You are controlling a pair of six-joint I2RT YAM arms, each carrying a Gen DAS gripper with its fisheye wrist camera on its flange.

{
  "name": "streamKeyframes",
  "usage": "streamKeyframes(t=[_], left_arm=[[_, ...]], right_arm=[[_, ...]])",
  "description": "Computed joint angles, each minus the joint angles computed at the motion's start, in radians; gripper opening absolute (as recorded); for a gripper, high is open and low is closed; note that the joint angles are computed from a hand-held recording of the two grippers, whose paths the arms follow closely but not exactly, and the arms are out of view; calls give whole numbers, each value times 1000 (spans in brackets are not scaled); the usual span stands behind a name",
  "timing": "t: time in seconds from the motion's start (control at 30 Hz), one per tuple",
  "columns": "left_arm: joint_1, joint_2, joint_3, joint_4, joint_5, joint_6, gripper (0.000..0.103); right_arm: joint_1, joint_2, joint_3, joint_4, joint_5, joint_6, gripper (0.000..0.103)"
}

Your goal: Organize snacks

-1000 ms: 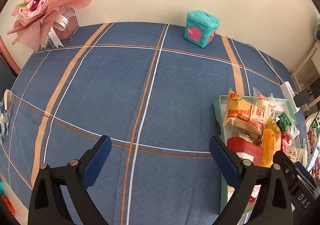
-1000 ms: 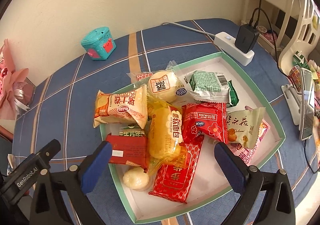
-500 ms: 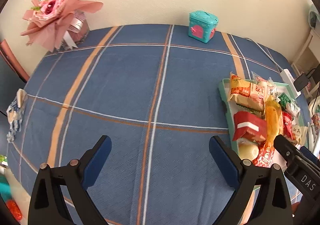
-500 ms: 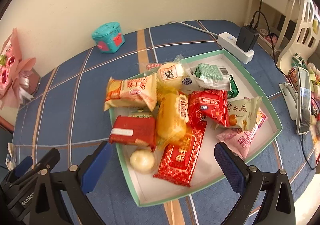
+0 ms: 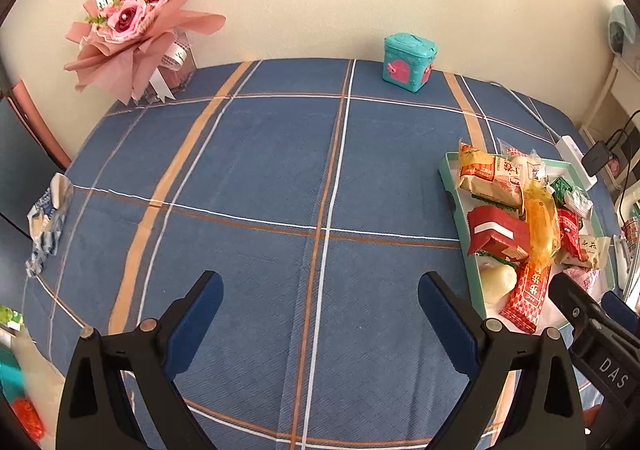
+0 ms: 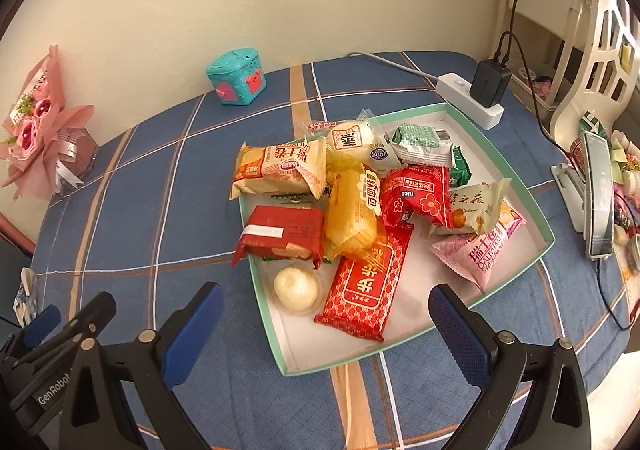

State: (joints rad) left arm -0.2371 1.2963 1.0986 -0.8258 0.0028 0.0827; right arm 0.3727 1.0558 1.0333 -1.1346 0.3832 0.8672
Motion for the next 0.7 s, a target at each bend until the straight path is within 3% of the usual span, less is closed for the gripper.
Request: streamKeyframes(t=[0.7], left_arm=[[18,-95,-62,-26,-19,47,98]], right_arm=[[147,-37,-10,-78,69,125,103]])
